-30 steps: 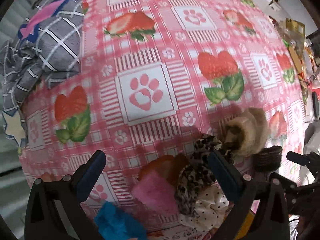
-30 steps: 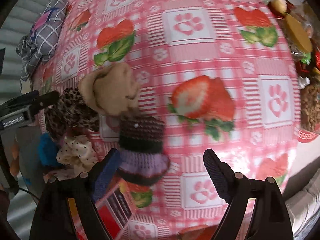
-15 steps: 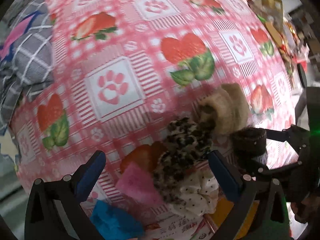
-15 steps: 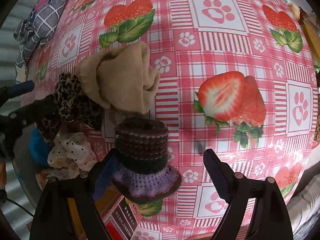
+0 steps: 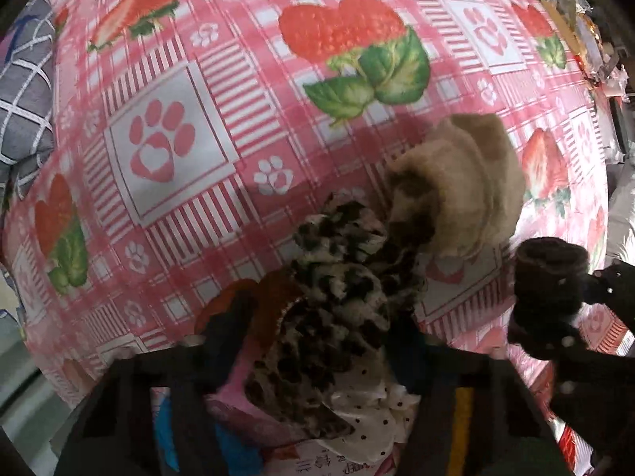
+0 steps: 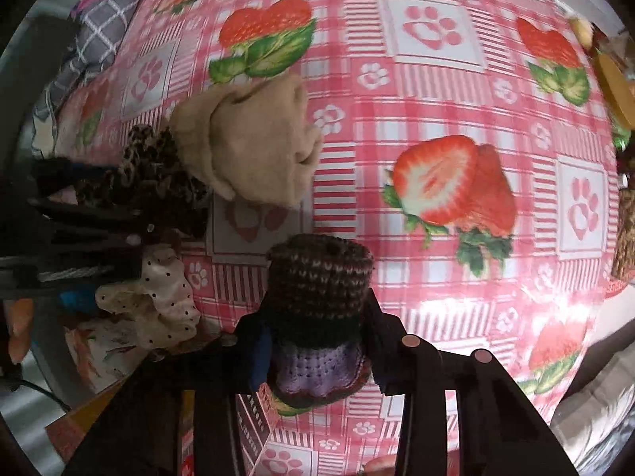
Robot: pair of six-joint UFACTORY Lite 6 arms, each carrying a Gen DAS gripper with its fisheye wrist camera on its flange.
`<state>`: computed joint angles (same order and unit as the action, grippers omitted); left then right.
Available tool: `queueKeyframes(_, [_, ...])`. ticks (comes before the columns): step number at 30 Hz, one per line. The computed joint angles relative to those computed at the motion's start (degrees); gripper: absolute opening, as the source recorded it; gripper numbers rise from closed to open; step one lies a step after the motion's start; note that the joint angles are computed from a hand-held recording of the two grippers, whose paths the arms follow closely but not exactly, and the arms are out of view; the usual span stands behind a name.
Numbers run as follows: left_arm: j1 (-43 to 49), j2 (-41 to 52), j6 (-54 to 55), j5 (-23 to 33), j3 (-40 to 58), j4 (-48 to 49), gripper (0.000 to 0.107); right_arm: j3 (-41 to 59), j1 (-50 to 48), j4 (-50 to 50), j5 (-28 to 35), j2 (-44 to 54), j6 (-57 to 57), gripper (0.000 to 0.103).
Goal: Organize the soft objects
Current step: 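Grasp the leopard-print scrunchie with the left tool while the right tool grasps the knit hat, then carry the scrunchie in the left tool and knit hat in the right tool over the box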
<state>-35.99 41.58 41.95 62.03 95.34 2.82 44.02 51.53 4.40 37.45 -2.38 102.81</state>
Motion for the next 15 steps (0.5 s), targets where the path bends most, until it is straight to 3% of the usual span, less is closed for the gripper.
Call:
queueKeyframes(3, [-0.2, -3.1, 0.1, -1.2, -2.6, -2.5, 0.044, -2.0, 2.1, -2.6, 1.9, -4.6, 6.5, 0.041])
queueKeyframes(4, [0.2, -5.4, 0.9, -2.3, -4.2, -4.0, 0.032, -2.2, 3.1, -3.5, 2.7, -5.6, 9.0, 0.041])
queueKeyframes(5, [0.5, -6.6, 1.4, -2.3, -4.8, -4.8, 0.03, -2.1, 3.7, -4.1, 3.3, -6.2, 10.7, 0.041])
queueKeyframes(11, [2.0, -16.3, 2.5, -2.6, -8.6, -7.8, 0.03, -3.7, 9.7, -7.8, 7.7, -12.6, 21.6, 0.041])
queueKeyframes(15, [4.6, -20.9, 4.7, -1.3, -10.3, -8.8, 0.03, -4.2, 8.4, -8.0, 9.5, -14.6, 21.3, 0.041])
